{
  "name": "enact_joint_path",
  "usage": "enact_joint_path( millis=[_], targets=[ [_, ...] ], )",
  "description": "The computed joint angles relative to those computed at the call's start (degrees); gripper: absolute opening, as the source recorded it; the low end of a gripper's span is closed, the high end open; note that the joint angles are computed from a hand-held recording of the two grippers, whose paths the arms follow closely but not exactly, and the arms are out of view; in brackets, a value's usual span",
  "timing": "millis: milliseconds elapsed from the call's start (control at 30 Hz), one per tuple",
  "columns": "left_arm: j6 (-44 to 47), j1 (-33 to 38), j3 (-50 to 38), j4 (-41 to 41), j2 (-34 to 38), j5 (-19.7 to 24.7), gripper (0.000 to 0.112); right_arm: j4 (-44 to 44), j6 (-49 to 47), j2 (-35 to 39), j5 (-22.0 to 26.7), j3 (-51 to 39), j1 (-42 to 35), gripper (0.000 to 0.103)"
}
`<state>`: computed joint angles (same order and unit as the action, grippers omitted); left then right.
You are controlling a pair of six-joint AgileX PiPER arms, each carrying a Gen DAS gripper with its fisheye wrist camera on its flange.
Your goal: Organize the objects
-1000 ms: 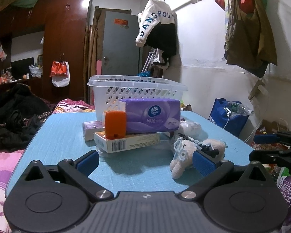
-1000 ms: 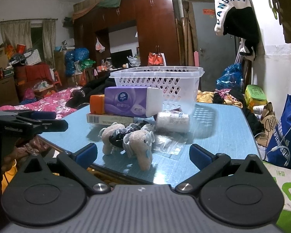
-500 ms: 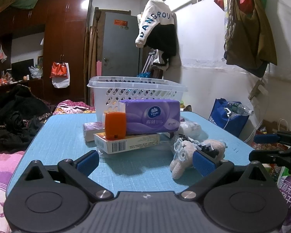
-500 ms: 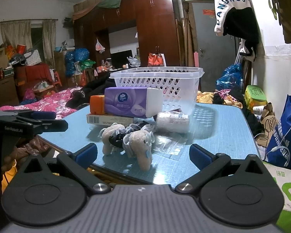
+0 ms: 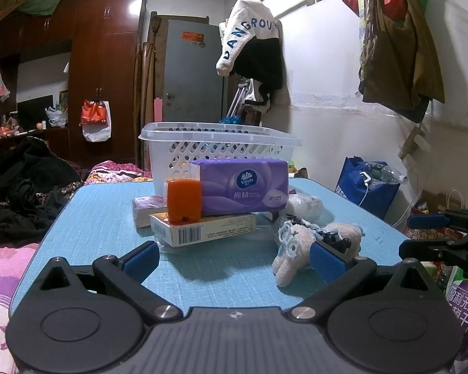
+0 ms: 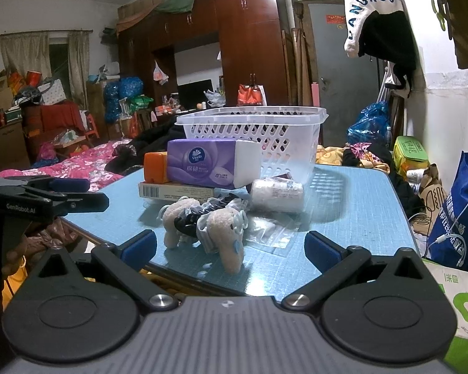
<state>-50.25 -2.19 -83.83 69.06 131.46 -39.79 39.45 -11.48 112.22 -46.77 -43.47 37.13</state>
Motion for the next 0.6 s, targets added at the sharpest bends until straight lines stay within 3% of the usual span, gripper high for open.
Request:
enact_joint_path(
  millis=[600],
  targets=[
    [0.37,-0.05,0.17,-0.32,-0.08,0.13,0.103,0.29,-0.19,0.13,0.05,-0.04,-0.05,0.103]
  ],
)
